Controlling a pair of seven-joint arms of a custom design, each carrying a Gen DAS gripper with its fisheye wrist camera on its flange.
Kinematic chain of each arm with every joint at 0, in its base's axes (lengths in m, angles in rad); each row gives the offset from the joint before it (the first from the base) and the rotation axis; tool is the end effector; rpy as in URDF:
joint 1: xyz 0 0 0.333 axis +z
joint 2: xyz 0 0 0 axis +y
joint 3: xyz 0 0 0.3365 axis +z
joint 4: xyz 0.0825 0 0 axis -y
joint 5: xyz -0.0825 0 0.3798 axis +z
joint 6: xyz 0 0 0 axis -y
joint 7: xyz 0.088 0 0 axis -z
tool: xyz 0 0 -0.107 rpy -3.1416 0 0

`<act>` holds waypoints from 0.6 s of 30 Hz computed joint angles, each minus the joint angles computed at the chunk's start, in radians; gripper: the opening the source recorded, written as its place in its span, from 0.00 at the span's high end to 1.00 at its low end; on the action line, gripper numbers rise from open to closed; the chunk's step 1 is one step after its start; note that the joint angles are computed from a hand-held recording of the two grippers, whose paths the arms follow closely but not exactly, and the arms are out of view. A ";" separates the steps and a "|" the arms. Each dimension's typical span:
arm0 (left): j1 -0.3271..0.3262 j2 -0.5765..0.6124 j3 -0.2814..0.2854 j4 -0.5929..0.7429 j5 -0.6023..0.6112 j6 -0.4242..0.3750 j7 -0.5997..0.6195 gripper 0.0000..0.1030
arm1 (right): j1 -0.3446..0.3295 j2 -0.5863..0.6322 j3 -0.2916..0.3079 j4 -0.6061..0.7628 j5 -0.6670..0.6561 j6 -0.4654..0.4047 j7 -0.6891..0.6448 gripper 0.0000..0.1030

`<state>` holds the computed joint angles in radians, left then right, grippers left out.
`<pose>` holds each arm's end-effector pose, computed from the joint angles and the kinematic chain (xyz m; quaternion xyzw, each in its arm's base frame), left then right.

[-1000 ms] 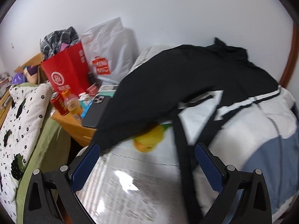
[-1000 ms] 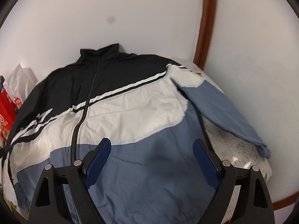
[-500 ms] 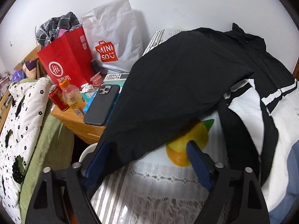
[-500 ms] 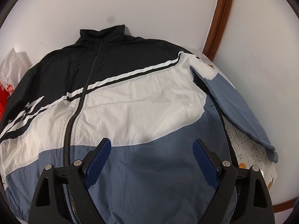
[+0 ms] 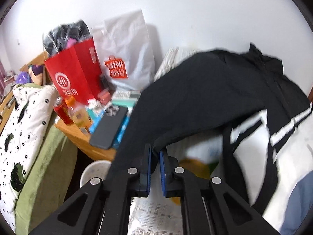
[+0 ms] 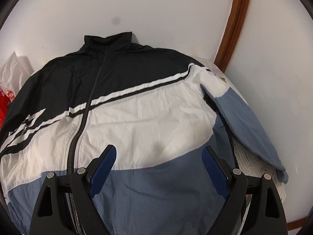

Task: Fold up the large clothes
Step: 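Grasp the black sleeve cuff with the left gripper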

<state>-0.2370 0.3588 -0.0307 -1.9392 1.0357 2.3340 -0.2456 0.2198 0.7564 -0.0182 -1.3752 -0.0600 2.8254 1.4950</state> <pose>0.6127 -0.1521 0.3305 -0.8673 0.3443 -0.1078 0.3430 0.7749 0.1659 0.3629 -0.7670 0.5439 -0.2423 0.2393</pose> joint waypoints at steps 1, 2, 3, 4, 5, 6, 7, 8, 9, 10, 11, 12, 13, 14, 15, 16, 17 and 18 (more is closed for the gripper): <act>-0.004 -0.007 0.002 0.007 0.008 -0.008 -0.002 0.93 | -0.013 -0.001 0.016 0.003 0.007 0.002 -0.017 0.14; -0.007 -0.013 0.002 0.021 0.017 -0.018 0.001 0.93 | -0.027 -0.002 0.034 0.006 0.015 0.003 -0.039 0.14; -0.009 -0.016 0.001 0.036 0.023 -0.026 0.008 0.93 | -0.039 -0.003 0.048 0.008 0.024 0.006 -0.058 0.14; -0.010 -0.015 -0.001 0.052 0.025 -0.035 0.018 0.93 | -0.051 -0.003 0.061 0.010 0.034 0.009 -0.079 0.14; -0.013 -0.012 -0.003 0.075 0.031 -0.048 0.032 0.93 | -0.057 -0.004 0.068 0.011 0.043 0.011 -0.094 0.14; -0.017 -0.005 -0.004 0.101 0.037 -0.060 0.046 0.93 | -0.066 -0.004 0.078 0.012 0.053 0.014 -0.112 0.14; -0.021 0.006 -0.006 0.132 0.043 -0.067 0.061 0.93 | -0.075 -0.005 0.086 0.016 0.059 0.004 -0.136 0.14; -0.023 0.013 -0.006 0.154 0.048 -0.061 0.071 0.93 | -0.083 -0.006 0.094 0.017 0.071 0.006 -0.151 0.14; -0.025 0.025 -0.006 0.179 0.052 -0.054 0.081 0.93 | -0.091 -0.005 0.102 0.021 0.085 0.005 -0.165 0.14; -0.029 0.040 -0.005 0.210 0.053 -0.049 0.095 0.93 | -0.101 -0.003 0.113 0.026 0.101 0.001 -0.180 0.14; -0.034 0.062 -0.004 0.254 0.055 -0.043 0.120 0.93 | -0.113 -0.001 0.126 0.031 0.117 -0.007 -0.198 0.14; -0.041 0.083 -0.001 0.291 0.054 -0.044 0.143 0.93 | -0.122 0.001 0.136 0.036 0.131 -0.013 -0.218 0.14; -0.050 0.107 0.003 0.333 0.053 -0.043 0.166 0.93 | -0.129 0.001 0.142 0.037 0.142 -0.013 -0.237 0.14; -0.056 0.135 0.008 0.379 0.049 -0.033 0.195 0.93 | -0.133 0.000 0.144 0.035 0.151 -0.010 -0.254 0.14; -0.061 0.167 0.011 0.431 0.039 -0.017 0.226 0.93 | -0.135 -0.001 0.144 0.031 0.159 -0.005 -0.266 0.14; -0.067 0.193 0.018 0.471 0.027 -0.005 0.252 0.93 | -0.142 -0.002 0.149 0.029 0.168 -0.001 -0.283 0.14; -0.073 0.228 0.021 0.524 0.008 0.004 0.286 0.93 | -0.148 -0.001 0.153 0.028 0.178 0.001 -0.298 0.14; -0.077 0.267 0.022 0.583 -0.014 0.014 0.323 0.93 | -0.152 0.000 0.154 0.030 0.187 0.000 -0.307 0.14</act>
